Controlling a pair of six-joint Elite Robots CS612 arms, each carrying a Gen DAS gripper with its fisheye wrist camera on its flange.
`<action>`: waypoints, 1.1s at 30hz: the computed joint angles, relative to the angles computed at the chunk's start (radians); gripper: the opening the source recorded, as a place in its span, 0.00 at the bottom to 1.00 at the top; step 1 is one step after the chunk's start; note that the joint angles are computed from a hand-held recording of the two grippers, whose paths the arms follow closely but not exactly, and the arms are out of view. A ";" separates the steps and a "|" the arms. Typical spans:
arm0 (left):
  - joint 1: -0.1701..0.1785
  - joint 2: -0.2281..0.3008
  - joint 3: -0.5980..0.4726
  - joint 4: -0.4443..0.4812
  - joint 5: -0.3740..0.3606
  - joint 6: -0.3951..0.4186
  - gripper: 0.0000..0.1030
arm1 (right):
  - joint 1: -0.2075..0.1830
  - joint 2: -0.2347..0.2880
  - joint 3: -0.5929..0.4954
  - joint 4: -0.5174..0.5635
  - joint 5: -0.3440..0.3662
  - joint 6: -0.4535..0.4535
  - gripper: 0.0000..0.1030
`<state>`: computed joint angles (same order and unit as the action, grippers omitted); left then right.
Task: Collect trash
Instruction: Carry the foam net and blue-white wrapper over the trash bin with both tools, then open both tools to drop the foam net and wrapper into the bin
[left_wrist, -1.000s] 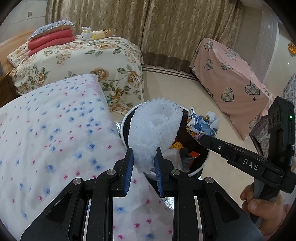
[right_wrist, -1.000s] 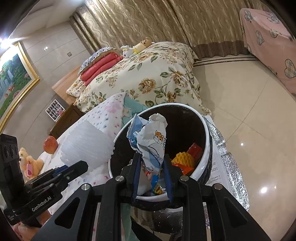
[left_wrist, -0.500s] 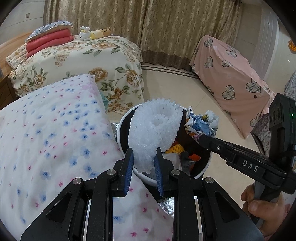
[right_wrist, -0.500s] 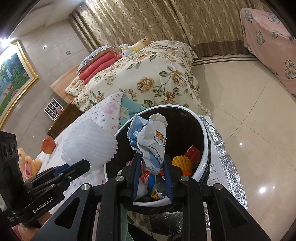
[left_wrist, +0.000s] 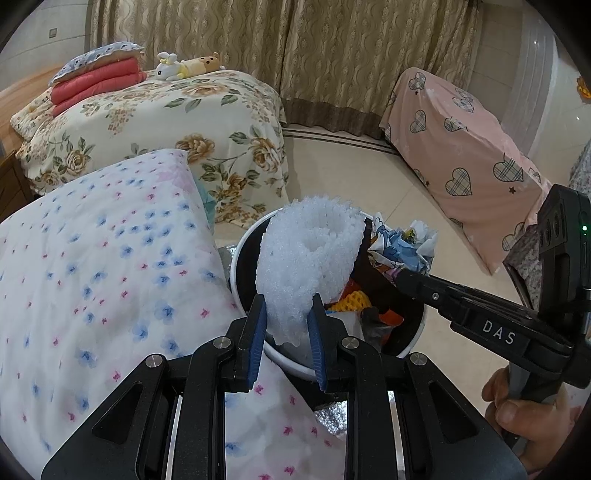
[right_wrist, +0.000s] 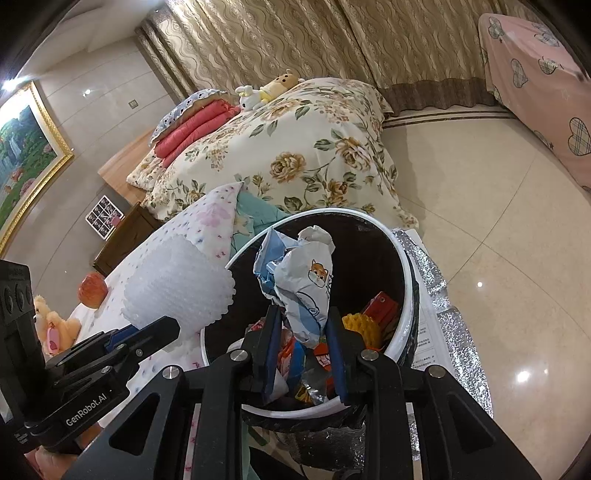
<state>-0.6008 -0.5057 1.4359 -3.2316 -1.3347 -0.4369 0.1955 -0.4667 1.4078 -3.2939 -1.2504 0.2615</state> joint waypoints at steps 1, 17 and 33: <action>-0.001 0.001 -0.001 0.001 0.001 0.001 0.20 | 0.001 0.001 -0.003 0.002 0.000 0.000 0.25; 0.000 0.005 -0.014 0.020 0.001 -0.002 0.21 | 0.000 0.006 -0.013 0.017 -0.005 -0.006 0.26; 0.002 0.004 -0.014 0.021 0.014 -0.010 0.51 | -0.007 0.008 -0.016 0.032 -0.001 0.012 0.45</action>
